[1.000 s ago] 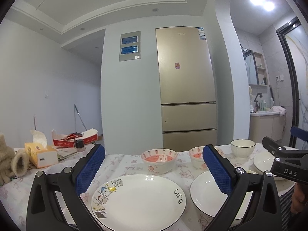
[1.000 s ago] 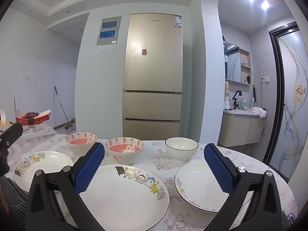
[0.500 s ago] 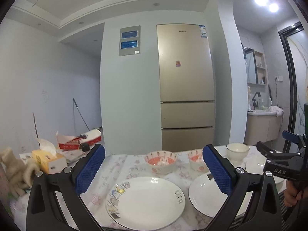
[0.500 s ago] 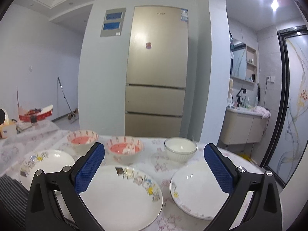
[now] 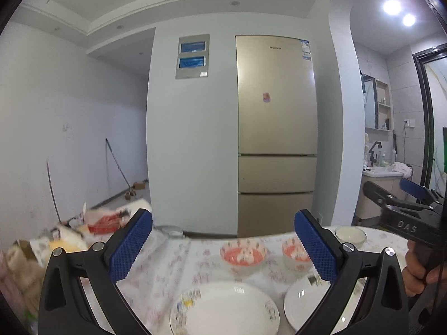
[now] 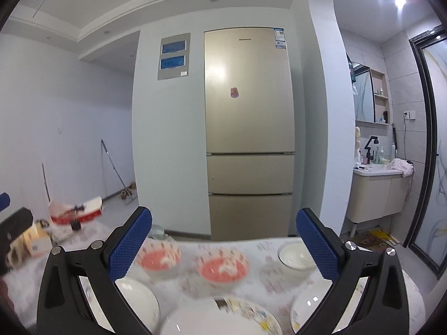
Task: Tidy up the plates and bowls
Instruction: 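Move the left gripper to one pink strawberry bowl while the right gripper approaches the other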
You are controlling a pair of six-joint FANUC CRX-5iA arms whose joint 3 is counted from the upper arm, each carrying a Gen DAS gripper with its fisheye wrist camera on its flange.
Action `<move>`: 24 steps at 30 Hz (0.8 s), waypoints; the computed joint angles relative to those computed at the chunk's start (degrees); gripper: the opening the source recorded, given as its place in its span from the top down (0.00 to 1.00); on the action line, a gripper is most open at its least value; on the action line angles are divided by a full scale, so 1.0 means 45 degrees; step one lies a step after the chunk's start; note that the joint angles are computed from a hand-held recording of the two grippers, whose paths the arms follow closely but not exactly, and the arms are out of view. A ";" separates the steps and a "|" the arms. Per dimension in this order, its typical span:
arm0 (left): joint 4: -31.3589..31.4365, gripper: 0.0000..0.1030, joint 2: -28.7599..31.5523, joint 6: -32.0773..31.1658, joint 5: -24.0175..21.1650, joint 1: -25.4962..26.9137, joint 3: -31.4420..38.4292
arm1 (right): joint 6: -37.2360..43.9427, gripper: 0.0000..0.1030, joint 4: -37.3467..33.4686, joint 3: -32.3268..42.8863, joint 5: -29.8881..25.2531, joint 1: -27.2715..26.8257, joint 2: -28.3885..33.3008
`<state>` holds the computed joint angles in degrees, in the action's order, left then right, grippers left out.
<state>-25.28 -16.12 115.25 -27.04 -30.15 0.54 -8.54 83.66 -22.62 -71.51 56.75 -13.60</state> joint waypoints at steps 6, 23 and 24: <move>0.1609 0.00 0.1185 -0.1101 -0.0378 0.0342 0.1920 | 0.1568 0.00 -0.0615 0.2202 0.0886 -0.0948 0.1246; 0.2183 0.00 0.4485 -0.1556 -0.1888 0.1158 0.5891 | 0.1296 0.00 -0.2390 0.3983 0.2943 -0.2372 0.2341; 0.2503 0.00 0.4818 -0.1939 -0.2132 0.1249 0.6110 | 0.1316 0.00 -0.2582 0.3827 0.3190 -0.2504 0.2386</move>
